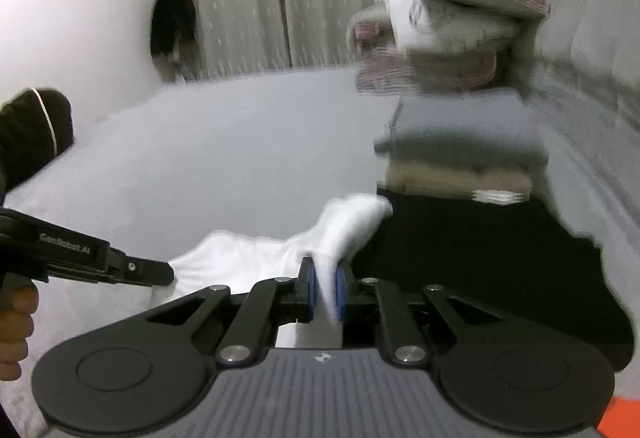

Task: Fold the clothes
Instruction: 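Lift the white garment with both grippers and carry it toward the clothes stack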

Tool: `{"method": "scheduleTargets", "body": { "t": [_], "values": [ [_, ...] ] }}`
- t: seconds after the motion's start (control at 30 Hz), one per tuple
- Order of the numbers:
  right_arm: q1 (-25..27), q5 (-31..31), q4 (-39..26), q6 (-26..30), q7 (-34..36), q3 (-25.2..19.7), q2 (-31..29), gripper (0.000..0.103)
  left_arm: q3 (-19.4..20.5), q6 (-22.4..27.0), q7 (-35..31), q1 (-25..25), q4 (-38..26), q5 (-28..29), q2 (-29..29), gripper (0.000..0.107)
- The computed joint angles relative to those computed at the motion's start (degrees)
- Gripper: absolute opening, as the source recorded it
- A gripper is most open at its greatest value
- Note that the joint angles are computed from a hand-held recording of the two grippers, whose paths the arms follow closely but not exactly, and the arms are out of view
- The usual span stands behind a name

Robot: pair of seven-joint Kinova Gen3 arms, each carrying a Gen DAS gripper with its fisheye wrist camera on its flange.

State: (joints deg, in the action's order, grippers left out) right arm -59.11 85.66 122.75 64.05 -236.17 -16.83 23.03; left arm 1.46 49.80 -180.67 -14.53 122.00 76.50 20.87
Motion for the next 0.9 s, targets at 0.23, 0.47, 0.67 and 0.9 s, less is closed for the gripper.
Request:
{"method": "scheduleTargets", "body": {
  "t": [0.23, 0.47, 0.67, 0.9],
  "values": [
    [0.2, -2.9, 0.0, 1.6, -1.8, -0.2, -0.5, 0.012, 0.4, -1.3, 3.9, 1.0, -2.1, -2.4, 2.6, 0.009],
    [0.6, -5.0, 0.7, -0.7, -1.7, 0.5, -1.0, 0.012, 3.0, 5.0, 7.4, -3.9, -5.5, -1.8, 11.7, 0.059],
    [0.9, -4.1, 1.6, -1.5, -4.7, 0.2, -1.6, 0.013, 4.0, 2.3, 2.6, -0.6, -4.9, -0.1, 12.3, 0.078],
    [0.8, -3.7, 1.7, -1.2, -5.1, 0.2, -1.5, 0.013, 5.3, 0.8, 1.5, 2.7, -5.6, 0.0, 14.3, 0.028]
  ]
}}
